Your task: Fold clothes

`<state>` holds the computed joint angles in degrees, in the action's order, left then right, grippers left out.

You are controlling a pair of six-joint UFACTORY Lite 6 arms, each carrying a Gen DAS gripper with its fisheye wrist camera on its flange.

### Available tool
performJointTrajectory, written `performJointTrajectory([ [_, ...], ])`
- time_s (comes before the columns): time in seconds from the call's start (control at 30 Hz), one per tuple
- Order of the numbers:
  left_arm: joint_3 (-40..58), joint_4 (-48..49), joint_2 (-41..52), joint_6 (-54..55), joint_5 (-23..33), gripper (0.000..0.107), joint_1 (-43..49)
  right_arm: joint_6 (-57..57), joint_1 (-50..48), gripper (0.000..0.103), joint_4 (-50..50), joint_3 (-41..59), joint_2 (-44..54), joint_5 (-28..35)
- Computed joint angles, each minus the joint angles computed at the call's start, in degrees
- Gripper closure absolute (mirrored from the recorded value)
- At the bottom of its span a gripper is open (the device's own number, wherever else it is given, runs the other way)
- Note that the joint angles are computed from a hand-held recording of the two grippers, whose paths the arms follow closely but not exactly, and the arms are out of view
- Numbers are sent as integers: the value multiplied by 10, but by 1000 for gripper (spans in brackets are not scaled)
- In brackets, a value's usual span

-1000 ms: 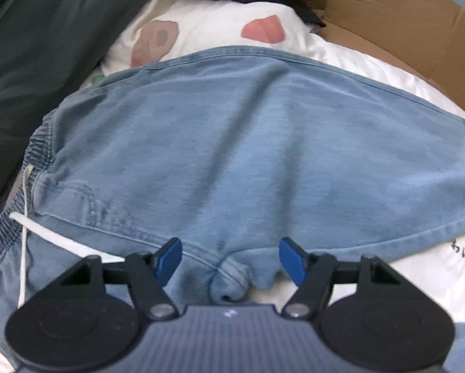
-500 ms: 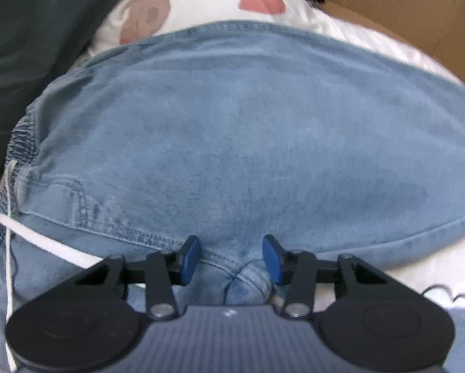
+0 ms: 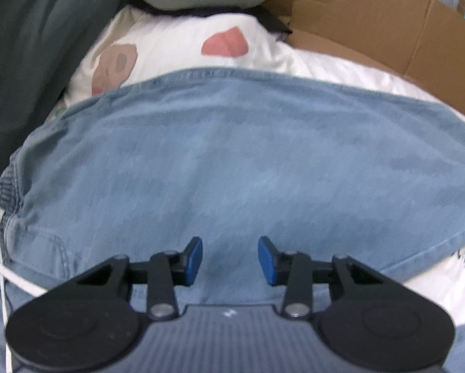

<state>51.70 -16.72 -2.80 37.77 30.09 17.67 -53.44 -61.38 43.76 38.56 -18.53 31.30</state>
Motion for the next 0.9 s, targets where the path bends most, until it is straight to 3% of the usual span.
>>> performJointTrajectory([
  [0.63, 114, 22, 137, -50, -41, 64, -13, -110, 197, 51, 175, 194, 303, -168],
  [0.77, 138, 21, 161, -56, -48, 64, -7, -97, 217, 51, 170, 210, 334, -191],
  [0.9, 147, 13, 176, -54, -53, 64, -2, -2, 225, 50, 64, 240, 374, -203],
])
